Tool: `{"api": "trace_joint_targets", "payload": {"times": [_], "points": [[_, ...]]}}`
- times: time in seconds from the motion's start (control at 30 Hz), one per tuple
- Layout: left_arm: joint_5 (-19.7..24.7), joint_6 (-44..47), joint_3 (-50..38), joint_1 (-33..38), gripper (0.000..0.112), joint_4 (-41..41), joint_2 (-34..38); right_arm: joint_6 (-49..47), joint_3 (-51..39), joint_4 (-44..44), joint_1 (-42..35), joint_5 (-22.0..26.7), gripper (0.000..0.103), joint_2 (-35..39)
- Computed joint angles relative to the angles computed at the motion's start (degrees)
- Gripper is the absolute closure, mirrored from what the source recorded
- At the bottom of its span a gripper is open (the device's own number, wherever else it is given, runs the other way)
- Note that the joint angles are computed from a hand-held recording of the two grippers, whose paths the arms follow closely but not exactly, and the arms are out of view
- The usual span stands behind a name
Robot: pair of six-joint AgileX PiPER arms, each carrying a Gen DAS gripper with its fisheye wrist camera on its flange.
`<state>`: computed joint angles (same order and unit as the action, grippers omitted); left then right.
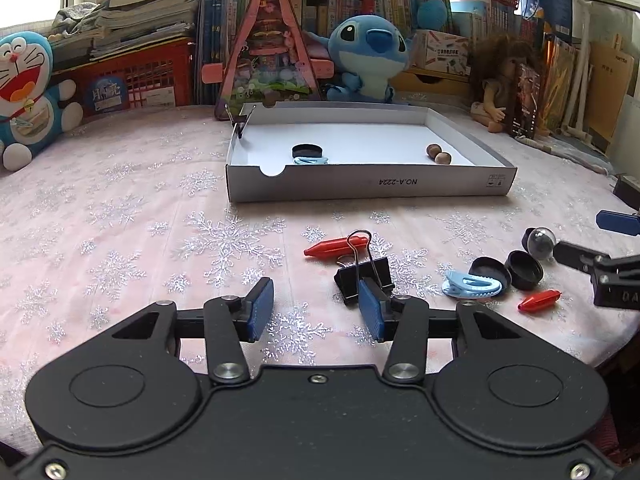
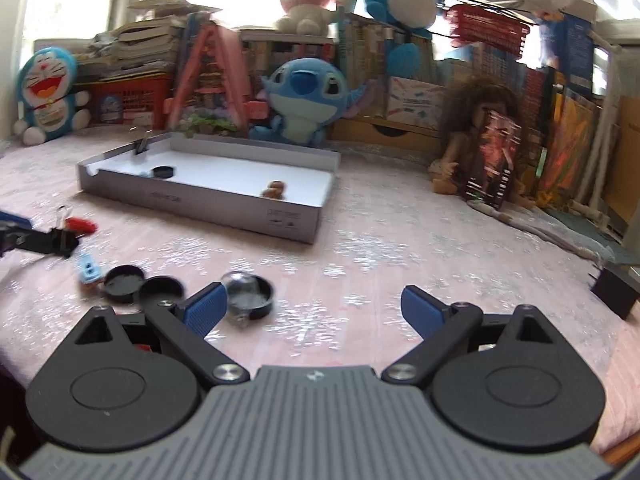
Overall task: Organize rigid objects
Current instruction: 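Grasp the black binder clip with the left tool while the right tool grasps the clear round object, then lift the binder clip with the left tool while the right tool carries the clear ball toward the tray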
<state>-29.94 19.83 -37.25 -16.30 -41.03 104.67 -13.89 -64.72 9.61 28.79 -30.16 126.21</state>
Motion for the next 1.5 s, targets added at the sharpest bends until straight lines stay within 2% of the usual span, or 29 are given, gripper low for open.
{"api": "trace_joint_targets", "payload": {"times": [0.03, 0.13, 0.23, 0.3, 0.33, 0.37, 0.43, 0.53, 0.7, 0.9, 1.0, 1.07, 1.3, 1.5], "points": [[-0.15, 0.92, -0.34, 0.01, 0.066, -1.03, 0.23, -0.88, -0.18, 0.17, 0.35, 0.36, 0.013, 0.02], [-0.49, 3.53, -1.36, -0.48, 0.067, -5.21, 0.65, -3.29, 0.02, 0.83, 1.46, -0.29, 0.018, 0.03], [-0.84, 2.41, -0.90, -0.80, 0.067, -4.91, -0.05, -4.68, 0.31, 0.49, 2.27, -1.16, 0.026, 0.00], [-1.57, 1.46, -0.33, -1.47, 0.067, -4.05, -0.38, -6.65, 0.31, 1.71, 3.06, -1.99, 0.040, 0.17], [-1.87, 1.51, -0.21, -1.95, 0.067, -4.06, -0.47, -7.70, 0.37, 2.58, 3.48, -2.55, 0.054, 0.27], [-2.14, 1.79, -0.16, -2.46, 0.068, -4.37, -0.49, -8.54, 0.64, 3.30, 3.94, -3.39, 0.064, 0.29], [-2.79, 2.29, -0.13, -3.61, 0.070, -4.99, -0.49, -8.39, 1.14, 2.67, 4.35, -4.34, 0.076, 0.21], [-3.15, 1.62, -0.09, -4.43, 0.070, -3.75, -0.43, -7.73, 1.62, -0.05, 4.52, -4.52, 0.078, 0.03], [-3.25, 1.42, -0.95, -5.28, 0.069, -3.77, 0.31, -9.14, -0.23, 1.06, 4.62, -2.45, 0.078, 1.19], [-3.55, 1.25, -2.59, -5.65, 0.062, -4.58, 1.76, -8.71, -1.79, 0.68, 4.09, -1.16, 0.078, 1.85], [-3.88, 1.23, -3.25, -5.84, 0.056, -5.13, 2.52, -8.43, -2.37, 0.17, 3.91, -0.70, 0.074, 2.12], [-3.82, 1.32, -3.83, -5.79, 0.054, -5.30, 3.07, -7.78, -2.86, -0.63, 3.71, -0.21, 0.056, 2.32], [-3.34, 1.68, -5.44, -5.29, 0.055, -5.90, 4.70, -8.48, -3.69, -0.43, 3.76, 0.48, 0.055, 3.12], [-3.66, 0.65, -5.66, -5.04, 0.055, -5.32, 5.28, 1.36, -4.15, -7.76, 1.99, 2.45, 0.053, 2.38]]}}
